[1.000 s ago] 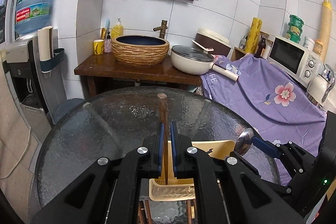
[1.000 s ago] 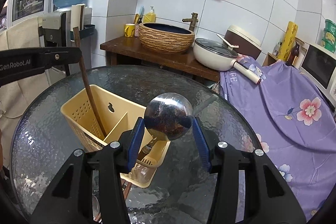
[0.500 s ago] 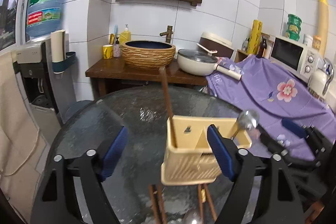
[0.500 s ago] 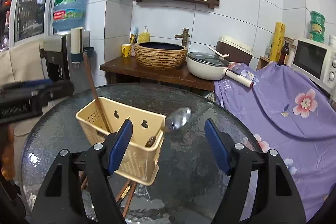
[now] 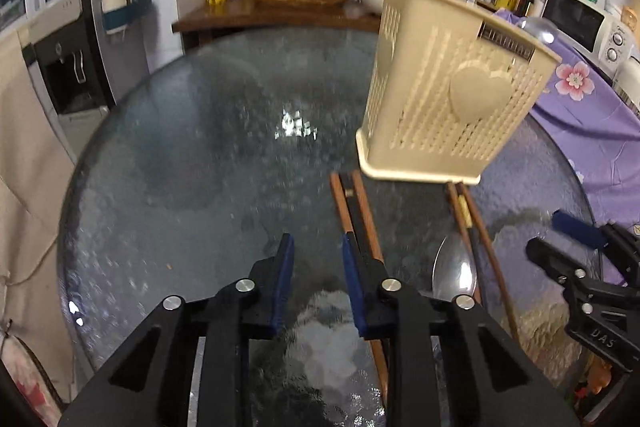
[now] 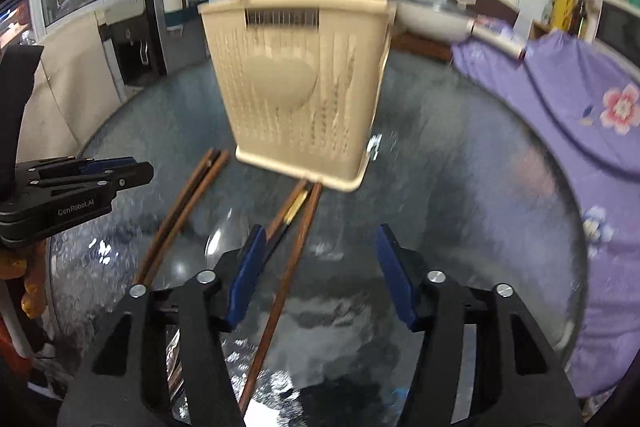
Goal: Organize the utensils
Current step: 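Lower the right gripper onto a brown chopstick while the left gripper grasps another chopstick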
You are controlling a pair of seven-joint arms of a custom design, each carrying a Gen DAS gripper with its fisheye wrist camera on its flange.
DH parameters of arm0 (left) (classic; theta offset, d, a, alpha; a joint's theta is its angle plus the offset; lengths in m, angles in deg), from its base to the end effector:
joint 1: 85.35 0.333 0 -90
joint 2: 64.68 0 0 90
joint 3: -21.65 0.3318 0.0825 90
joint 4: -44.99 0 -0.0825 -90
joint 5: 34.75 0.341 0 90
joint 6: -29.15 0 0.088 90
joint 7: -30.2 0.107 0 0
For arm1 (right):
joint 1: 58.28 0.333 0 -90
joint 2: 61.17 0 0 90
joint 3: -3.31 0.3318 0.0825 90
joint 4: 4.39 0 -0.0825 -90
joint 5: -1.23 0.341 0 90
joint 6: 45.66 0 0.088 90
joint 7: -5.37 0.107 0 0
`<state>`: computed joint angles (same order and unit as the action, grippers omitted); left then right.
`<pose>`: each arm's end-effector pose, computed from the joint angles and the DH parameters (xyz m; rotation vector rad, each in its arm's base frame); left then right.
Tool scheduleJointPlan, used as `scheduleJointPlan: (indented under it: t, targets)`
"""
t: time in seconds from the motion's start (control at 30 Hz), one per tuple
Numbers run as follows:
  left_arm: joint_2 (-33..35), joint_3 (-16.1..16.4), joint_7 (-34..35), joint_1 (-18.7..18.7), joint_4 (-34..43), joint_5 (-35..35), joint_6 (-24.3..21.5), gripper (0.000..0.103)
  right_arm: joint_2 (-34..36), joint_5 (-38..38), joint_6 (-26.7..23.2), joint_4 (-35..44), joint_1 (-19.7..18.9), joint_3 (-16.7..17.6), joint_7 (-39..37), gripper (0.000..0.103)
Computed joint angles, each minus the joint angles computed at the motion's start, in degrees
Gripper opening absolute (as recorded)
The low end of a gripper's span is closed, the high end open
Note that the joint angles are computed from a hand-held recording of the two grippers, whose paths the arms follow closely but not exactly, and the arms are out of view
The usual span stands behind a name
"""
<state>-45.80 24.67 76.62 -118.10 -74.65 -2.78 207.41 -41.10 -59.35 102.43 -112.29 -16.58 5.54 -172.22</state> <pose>0.4970 -0.3384 0.3844 -1.5768 2.1819 -0.8759 0.4405 0.4431 0.3945 -1.7533 1.7918 -0.6594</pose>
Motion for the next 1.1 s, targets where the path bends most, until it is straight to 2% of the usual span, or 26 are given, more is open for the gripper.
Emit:
scheduleJointPlan:
  t: [0.27, 0.37, 0.47, 0.53, 0.63, 0.83, 0.93, 1.03, 1.1]
  targets:
    - [1.5, -3.5, 4.3, 2.1, -0.1, -4.2, 0.2, 0.020, 3.3, 6.5, 0.9, 2.0, 0.1, -0.4, -3.4, 0.047]
    - [2.1, -2.2, 4.8, 0.5, 0.3, -4.6, 0.1, 0.019, 4.0, 7.4, -0.3, 2.8, 0.9, -1.0, -4.3, 0.046]
    - [2.8, -3.5, 6.3, 1.2, 0.8, -6.3, -0.1, 0.018, 4.4, 8.4, -0.3, 3.2, 1.1, -1.4, -4.8, 0.045]
    - [3.1, -1.4, 5.7, -0.9, 1.2, -6.0, 0.0, 0.017, 4.6, 9.2, -0.4, 3.4, 1.1, -1.5, -5.5, 0.044]
    - [3.4, -1.3, 6.1, -1.1, 1.3, -6.4, 0.1, 0.016, 4.9, 9.5, -1.5, 3.9, 1.7, -1.8, -6.4, 0.041]
    - [2.8, 1.0, 6.0, -2.3, 0.4, -5.8, 0.5, 0.016, 4.4, 9.9, -1.7, 3.1, 1.7, -1.9, -7.3, 0.039]
    - [3.0, -2.7, 8.5, 1.3, 0.9, -7.9, -0.6, 0.016, 4.3, 10.6, -1.4, 3.1, 1.2, -1.7, -7.8, 0.039]
    - [4.1, -1.7, 8.4, 0.3, 3.2, -7.5, -2.7, 0.016, 5.4, 12.1, -1.7, 4.9, 0.7, -1.5, -10.0, 0.039]
    - [5.0, -2.3, 8.6, 0.9, 4.9, -7.6, -3.6, 0.016, 6.6, 13.7, -2.1, 6.9, 0.4, -1.7, -11.5, 0.039]
